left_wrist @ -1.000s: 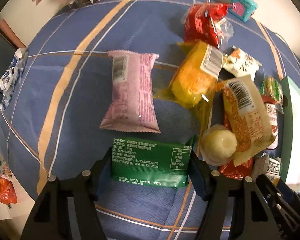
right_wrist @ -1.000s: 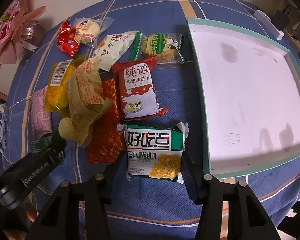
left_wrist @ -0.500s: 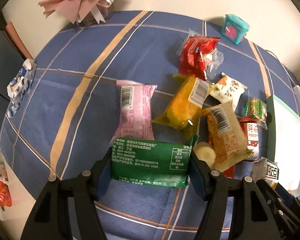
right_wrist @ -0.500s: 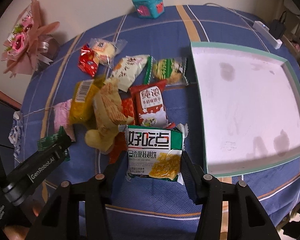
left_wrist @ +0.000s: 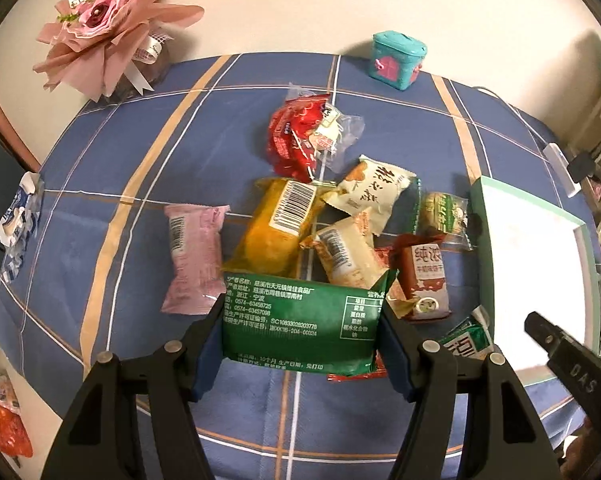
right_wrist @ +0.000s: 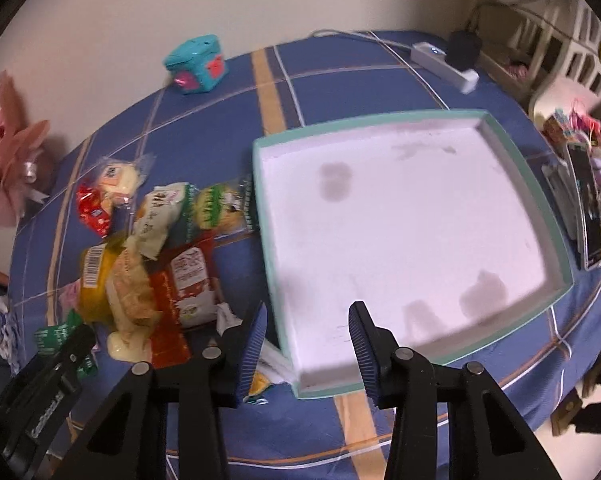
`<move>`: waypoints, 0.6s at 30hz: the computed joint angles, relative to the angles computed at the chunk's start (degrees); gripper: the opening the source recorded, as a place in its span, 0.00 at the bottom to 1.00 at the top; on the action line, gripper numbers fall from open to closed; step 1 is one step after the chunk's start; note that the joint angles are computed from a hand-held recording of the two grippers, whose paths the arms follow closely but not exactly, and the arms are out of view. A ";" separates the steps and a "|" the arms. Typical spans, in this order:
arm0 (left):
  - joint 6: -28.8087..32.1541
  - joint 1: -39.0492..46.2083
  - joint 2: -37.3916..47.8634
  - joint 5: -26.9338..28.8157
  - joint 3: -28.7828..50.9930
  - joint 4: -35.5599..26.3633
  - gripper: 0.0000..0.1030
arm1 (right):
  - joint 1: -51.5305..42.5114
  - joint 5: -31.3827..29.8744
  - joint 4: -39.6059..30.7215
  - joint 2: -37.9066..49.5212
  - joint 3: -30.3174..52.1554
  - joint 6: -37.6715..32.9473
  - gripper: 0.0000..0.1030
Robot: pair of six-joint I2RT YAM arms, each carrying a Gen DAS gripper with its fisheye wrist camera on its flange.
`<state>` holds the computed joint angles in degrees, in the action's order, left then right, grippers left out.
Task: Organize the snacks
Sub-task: 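Carry both packs over the white tray and open both tools to drop them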
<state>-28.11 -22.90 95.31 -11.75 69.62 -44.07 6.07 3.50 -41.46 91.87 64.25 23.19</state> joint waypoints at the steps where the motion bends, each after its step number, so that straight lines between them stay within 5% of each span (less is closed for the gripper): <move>1: -0.19 0.07 0.50 0.13 0.42 -0.54 0.67 | -0.59 -1.14 -0.18 0.38 0.01 -0.26 0.44; 10: -2.78 3.24 4.69 3.28 0.55 -4.83 0.67 | 2.23 -5.15 -0.11 2.38 -0.58 -2.41 0.46; 13: -3.24 4.02 4.81 3.47 0.01 -5.07 0.67 | 4.32 -4.58 -0.45 3.77 0.35 -4.02 0.56; 18: -3.42 4.82 5.18 4.17 -0.60 -5.66 0.67 | 8.56 -2.04 -0.35 5.64 1.32 -6.38 0.58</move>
